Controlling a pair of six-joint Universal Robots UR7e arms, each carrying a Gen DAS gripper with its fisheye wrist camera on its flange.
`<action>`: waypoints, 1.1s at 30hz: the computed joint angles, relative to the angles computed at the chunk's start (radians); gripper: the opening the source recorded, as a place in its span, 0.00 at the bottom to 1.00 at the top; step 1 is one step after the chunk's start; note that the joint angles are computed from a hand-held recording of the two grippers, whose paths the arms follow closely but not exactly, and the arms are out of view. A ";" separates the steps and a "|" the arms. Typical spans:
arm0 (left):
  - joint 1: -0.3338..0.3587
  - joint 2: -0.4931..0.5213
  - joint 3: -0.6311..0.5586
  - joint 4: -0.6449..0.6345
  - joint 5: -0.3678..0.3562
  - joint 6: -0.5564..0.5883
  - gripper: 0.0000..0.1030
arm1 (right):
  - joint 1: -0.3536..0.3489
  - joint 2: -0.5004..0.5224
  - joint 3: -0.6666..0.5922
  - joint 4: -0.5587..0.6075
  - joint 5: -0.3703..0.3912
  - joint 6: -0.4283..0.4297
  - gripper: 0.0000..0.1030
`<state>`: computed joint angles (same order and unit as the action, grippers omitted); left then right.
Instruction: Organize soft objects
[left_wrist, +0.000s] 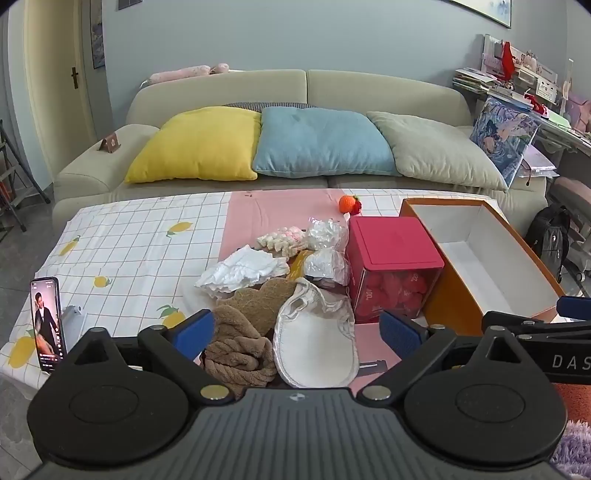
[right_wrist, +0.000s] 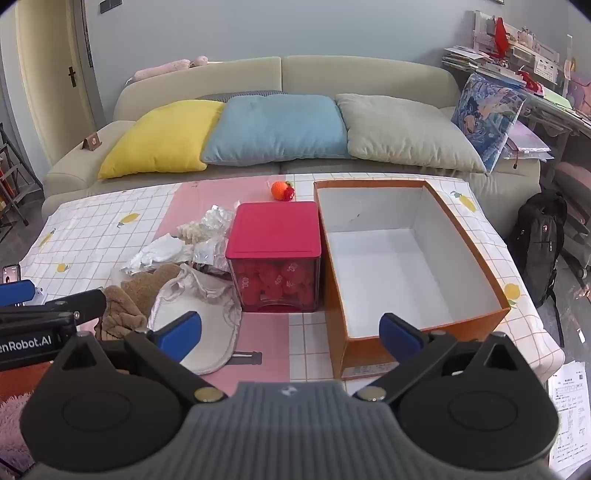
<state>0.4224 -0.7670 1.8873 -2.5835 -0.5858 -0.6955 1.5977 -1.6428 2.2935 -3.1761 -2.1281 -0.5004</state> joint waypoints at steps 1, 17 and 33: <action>0.000 0.000 0.002 -0.011 -0.001 0.005 1.00 | 0.000 0.000 0.000 0.001 0.000 0.000 0.97; -0.010 0.011 0.019 -0.148 -0.006 0.091 1.00 | -0.007 -0.006 0.007 -0.002 0.002 -0.004 0.97; -0.001 0.002 0.015 -0.066 -0.021 0.043 1.00 | -0.001 0.006 0.004 0.007 -0.013 0.005 0.97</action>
